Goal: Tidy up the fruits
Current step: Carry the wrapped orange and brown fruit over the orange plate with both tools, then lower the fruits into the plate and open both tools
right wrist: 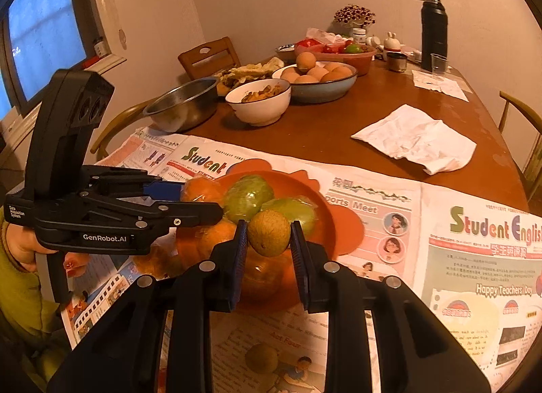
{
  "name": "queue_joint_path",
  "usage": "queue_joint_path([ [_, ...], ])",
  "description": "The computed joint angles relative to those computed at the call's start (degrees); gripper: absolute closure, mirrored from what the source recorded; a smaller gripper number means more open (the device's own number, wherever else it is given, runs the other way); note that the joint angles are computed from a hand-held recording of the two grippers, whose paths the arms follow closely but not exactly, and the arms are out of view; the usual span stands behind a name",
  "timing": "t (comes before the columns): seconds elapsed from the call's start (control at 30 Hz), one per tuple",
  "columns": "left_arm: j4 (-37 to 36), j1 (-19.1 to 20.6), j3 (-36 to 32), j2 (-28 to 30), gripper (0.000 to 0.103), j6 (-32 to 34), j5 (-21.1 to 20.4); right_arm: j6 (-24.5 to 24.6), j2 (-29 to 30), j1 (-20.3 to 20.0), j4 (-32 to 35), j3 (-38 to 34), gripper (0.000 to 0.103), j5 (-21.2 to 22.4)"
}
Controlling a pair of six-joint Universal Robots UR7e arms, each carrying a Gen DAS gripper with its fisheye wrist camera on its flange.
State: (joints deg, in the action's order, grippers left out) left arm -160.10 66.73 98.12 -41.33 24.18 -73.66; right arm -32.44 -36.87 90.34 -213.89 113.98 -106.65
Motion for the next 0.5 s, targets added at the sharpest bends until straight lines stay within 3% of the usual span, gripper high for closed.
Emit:
queue_joint_path([
  [0.5,0.9,0.6,-1.4,0.5,0.069,-0.4,0.3,-1.0,1.9,0.5,4.0,-3.4,0.079,-1.5],
])
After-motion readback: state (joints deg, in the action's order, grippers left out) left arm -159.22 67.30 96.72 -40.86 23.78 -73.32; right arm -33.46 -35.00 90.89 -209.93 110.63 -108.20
